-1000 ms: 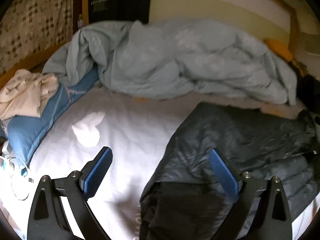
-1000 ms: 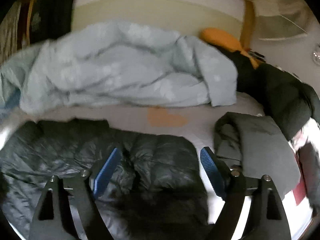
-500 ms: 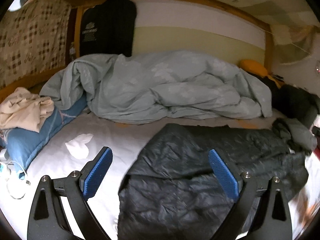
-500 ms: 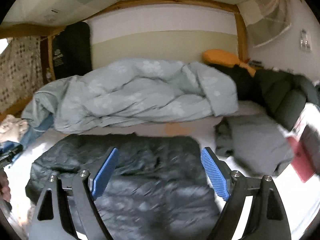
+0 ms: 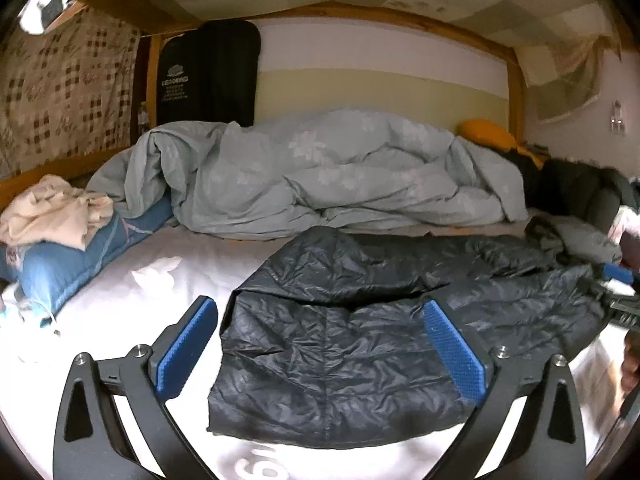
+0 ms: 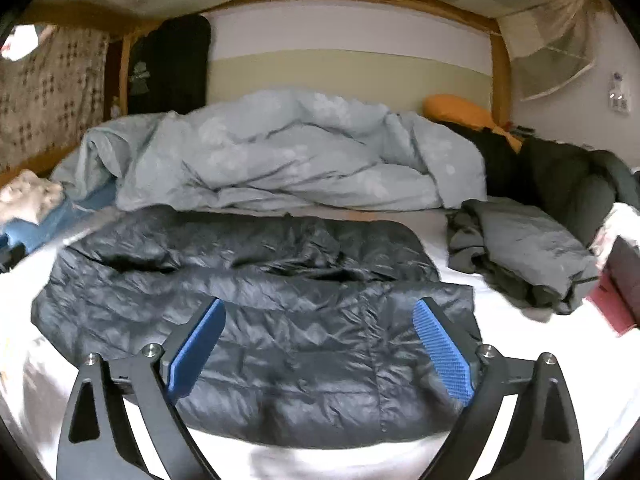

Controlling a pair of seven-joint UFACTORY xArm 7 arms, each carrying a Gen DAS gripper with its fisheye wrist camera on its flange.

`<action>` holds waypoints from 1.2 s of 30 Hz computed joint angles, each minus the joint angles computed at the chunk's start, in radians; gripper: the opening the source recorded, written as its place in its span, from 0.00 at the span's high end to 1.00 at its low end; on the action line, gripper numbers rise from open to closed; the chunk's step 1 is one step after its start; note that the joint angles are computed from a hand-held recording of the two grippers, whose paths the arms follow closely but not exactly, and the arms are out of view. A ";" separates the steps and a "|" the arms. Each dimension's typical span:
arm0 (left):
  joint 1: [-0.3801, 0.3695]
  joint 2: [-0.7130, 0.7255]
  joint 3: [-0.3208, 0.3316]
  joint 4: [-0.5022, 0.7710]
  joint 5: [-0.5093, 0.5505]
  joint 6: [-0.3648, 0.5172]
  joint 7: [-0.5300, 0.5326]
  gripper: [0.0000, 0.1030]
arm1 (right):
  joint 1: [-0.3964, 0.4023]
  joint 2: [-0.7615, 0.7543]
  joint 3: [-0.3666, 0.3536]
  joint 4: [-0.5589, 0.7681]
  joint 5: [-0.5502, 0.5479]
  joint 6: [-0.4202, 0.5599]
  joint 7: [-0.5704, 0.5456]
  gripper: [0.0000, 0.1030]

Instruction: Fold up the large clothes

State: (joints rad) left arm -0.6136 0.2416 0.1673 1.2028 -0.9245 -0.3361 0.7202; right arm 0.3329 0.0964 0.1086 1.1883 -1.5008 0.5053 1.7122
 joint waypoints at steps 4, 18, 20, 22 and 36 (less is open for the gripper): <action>0.004 0.003 -0.016 -0.003 0.020 -0.013 -0.019 0.00 | -0.009 -0.025 -0.003 -0.039 -0.048 -0.012 0.068 0.07; 0.076 0.027 -0.131 -0.025 0.140 0.043 -0.037 0.00 | -0.048 -0.082 0.026 -0.109 0.013 -0.022 0.013 0.06; 0.020 0.035 -0.078 -0.023 0.144 0.049 -0.029 0.00 | -0.047 -0.078 0.026 -0.110 0.030 -0.027 -0.004 0.06; -0.015 0.043 -0.046 -0.025 0.167 0.063 -0.031 0.00 | -0.047 -0.071 0.025 -0.109 0.056 -0.039 -0.028 0.06; -0.506 0.205 0.515 0.019 0.200 0.207 -0.127 0.01 | -0.025 -0.042 0.019 -0.085 0.110 -0.037 -0.085 0.06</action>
State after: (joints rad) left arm -1.1198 0.4464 0.6826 1.2213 -0.7245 -0.1296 0.5934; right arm 0.3081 0.0539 0.1272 1.1033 -1.3905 0.4681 1.6271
